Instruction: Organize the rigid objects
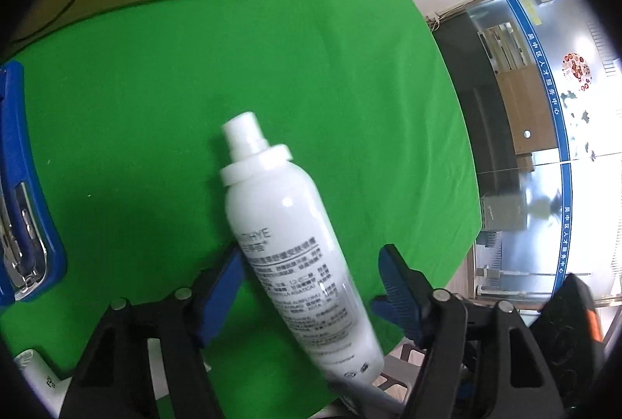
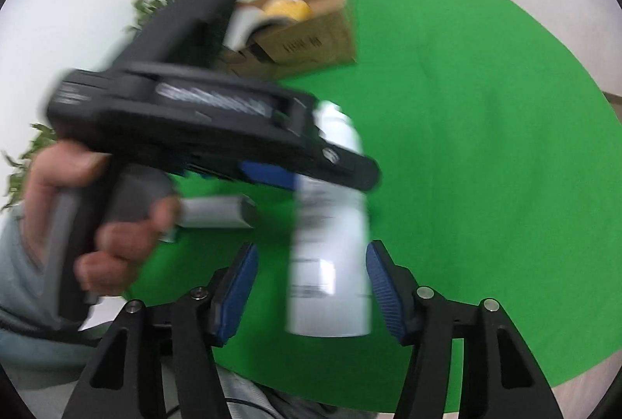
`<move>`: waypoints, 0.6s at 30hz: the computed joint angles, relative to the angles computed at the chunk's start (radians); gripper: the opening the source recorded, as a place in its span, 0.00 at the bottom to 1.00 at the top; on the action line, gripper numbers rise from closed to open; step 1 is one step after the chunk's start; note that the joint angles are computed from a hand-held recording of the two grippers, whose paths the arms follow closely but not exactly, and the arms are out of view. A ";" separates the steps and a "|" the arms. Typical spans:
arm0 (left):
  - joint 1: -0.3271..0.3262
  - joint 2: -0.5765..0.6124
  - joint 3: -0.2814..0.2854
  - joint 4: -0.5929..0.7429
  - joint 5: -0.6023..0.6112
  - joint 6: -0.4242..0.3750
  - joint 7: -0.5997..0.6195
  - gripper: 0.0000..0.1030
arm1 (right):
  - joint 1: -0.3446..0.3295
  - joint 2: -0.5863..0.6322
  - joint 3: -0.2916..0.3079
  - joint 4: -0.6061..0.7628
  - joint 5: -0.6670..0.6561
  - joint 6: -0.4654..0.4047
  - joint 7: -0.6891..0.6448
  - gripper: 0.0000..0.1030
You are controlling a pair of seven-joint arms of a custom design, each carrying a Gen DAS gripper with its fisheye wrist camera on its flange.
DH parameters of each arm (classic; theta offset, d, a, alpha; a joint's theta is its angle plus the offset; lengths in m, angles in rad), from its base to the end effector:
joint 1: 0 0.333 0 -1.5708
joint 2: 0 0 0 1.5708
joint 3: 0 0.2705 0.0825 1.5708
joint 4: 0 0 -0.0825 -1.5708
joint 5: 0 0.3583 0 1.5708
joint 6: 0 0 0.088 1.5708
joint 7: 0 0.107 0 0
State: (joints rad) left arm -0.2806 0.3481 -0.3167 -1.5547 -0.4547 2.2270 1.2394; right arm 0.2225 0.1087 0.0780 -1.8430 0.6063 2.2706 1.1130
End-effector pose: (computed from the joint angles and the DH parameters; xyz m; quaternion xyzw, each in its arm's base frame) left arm 0.5456 -0.3571 0.4611 0.6723 -0.6783 0.2316 0.1850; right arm 0.5630 0.1880 0.4668 -0.8035 0.5137 0.0539 0.2958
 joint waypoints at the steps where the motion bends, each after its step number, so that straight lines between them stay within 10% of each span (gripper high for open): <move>1: 0.001 -0.002 0.002 -0.002 0.002 -0.001 -0.001 0.58 | 0.007 0.018 -0.001 0.012 -0.047 -0.011 0.039 0.49; 18: 0.025 -0.150 0.014 -0.193 -0.085 0.166 0.082 0.47 | 0.039 0.090 0.032 0.106 -0.153 0.000 0.146 0.41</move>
